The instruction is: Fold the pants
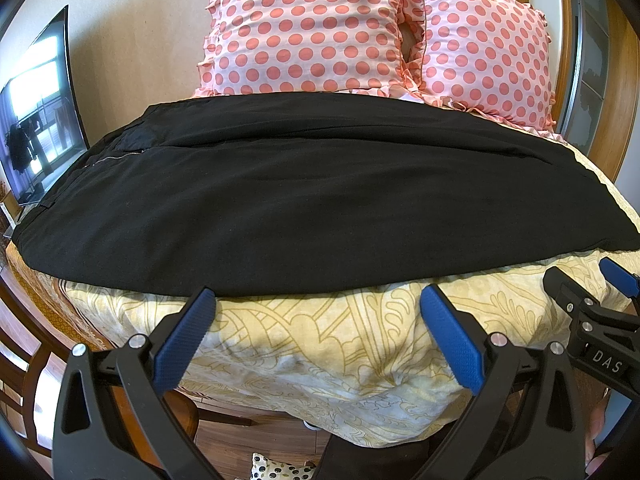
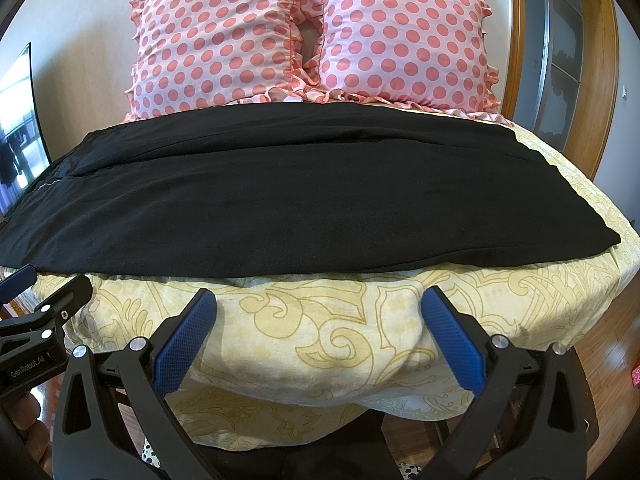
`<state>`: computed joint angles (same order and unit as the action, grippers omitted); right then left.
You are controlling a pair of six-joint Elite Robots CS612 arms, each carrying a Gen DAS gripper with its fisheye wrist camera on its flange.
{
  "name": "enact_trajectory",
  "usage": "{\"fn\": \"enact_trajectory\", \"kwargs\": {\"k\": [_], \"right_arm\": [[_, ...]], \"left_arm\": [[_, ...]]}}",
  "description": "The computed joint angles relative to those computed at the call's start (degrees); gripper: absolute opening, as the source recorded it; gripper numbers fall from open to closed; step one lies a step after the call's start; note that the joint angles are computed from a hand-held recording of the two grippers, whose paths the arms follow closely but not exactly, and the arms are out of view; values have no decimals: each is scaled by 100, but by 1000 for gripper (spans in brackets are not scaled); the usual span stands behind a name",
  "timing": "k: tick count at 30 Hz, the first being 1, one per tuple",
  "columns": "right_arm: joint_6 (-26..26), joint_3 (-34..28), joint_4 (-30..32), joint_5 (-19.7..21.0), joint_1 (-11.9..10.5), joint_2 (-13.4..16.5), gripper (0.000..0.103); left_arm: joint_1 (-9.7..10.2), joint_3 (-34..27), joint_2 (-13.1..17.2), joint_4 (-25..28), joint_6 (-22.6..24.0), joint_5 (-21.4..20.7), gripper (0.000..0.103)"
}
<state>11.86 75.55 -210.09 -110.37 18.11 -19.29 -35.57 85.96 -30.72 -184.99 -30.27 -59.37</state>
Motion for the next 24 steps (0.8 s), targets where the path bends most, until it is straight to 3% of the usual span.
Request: {"fn": "enact_trajectory", "kwargs": {"k": [7, 9, 11, 13, 15, 18, 20, 24], "right_arm": [[-226, 48, -137, 219, -52, -2, 102], [-357, 147, -284, 558, -122, -33, 102], [-360, 317, -872, 924, -211, -44, 102], [-426, 425, -1504, 765, -268, -93, 102], [-521, 485, -1708, 468, -325, -226, 102], [-324, 506, -1374, 34, -497, -506, 102], [191, 473, -810, 82, -721, -739, 102], [996, -50, 561, 147, -1078, -904, 102]], "left_arm": [[7, 6, -5, -3, 21, -36, 101], [2, 46, -19, -86, 37, -37, 101], [30, 144, -75, -259, 2, -213, 101], [48, 283, -121, -648, 13, -353, 101], [53, 342, -172, -1000, 82, -205, 101], [85, 329, -202, -1318, 165, -6, 101], [147, 248, -172, -1474, 207, -47, 101], [263, 17, -50, -1399, 188, -363, 101]]}}
